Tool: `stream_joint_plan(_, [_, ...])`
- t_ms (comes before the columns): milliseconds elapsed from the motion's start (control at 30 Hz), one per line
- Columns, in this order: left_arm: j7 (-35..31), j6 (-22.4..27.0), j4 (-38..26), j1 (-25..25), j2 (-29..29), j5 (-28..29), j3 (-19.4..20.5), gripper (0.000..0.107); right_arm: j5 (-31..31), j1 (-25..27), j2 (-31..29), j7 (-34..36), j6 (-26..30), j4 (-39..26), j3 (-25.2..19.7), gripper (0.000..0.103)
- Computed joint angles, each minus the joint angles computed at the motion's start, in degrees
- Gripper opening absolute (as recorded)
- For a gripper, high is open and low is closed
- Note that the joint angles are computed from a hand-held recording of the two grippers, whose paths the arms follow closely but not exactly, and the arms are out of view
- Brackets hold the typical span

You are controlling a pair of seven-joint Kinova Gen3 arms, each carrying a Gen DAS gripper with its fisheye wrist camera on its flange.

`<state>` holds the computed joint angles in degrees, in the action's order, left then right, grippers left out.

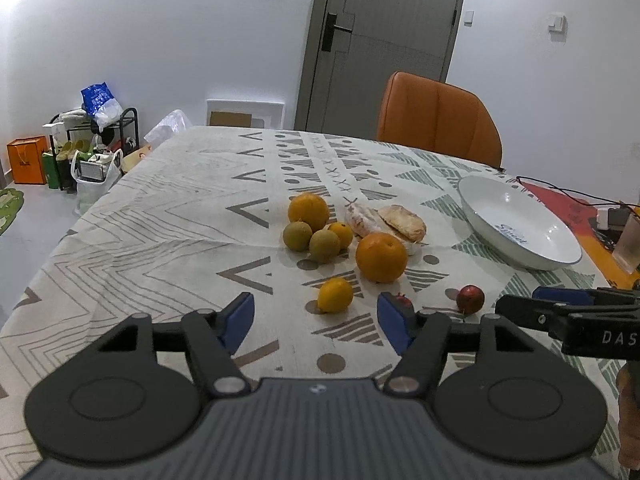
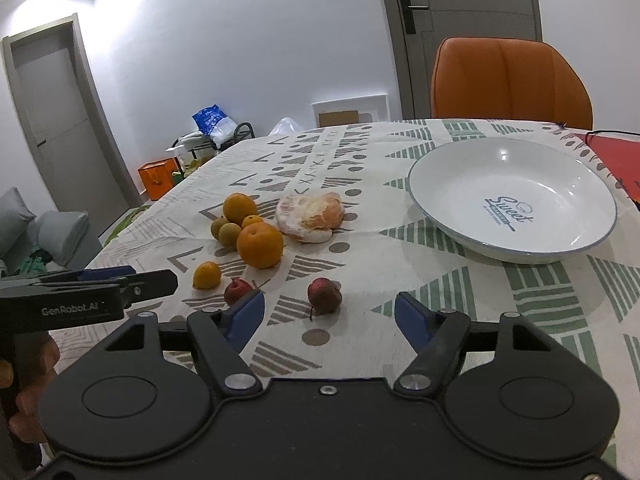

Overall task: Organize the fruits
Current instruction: 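Grasp the small mandarin with the left gripper while the right gripper grasps the dark red plum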

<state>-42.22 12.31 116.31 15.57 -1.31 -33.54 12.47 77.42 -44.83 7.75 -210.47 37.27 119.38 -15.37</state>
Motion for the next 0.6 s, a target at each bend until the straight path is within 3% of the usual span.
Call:
stream_joint_plan(200, [0.72, 0.27, -1.04, 1.40, 2.05, -0.80, -1.29, 0.060, -0.21, 1.12, 0.93, 0.23, -2.16, -0.28, 0.87, 0.065])
stream_joint_plan(400, [0.27, 0.33, -2.22, 4.30, 4.14, -0.59, -4.41, 0.057, -0.35, 1.52, 1.98, 1.12, -3.49, -1.03, 1.73, 0.064])
stream_joint_plan(533, [-3.31, 0.32, -3.18, 5.12, 5.42, 2.73, -5.72, 0.054, -1.35, 1.73, 2.93, 2.93, -4.09, -2.03, 2.35, 0.064])
stream_joint_plan(600, [-2.13, -0.14, -3.31, 6.76, 5.82, 1.27, -7.39, 0.054, -1.87, 1.85, 3.33, 3.82, -4.71, -2.46, 2.80, 0.063])
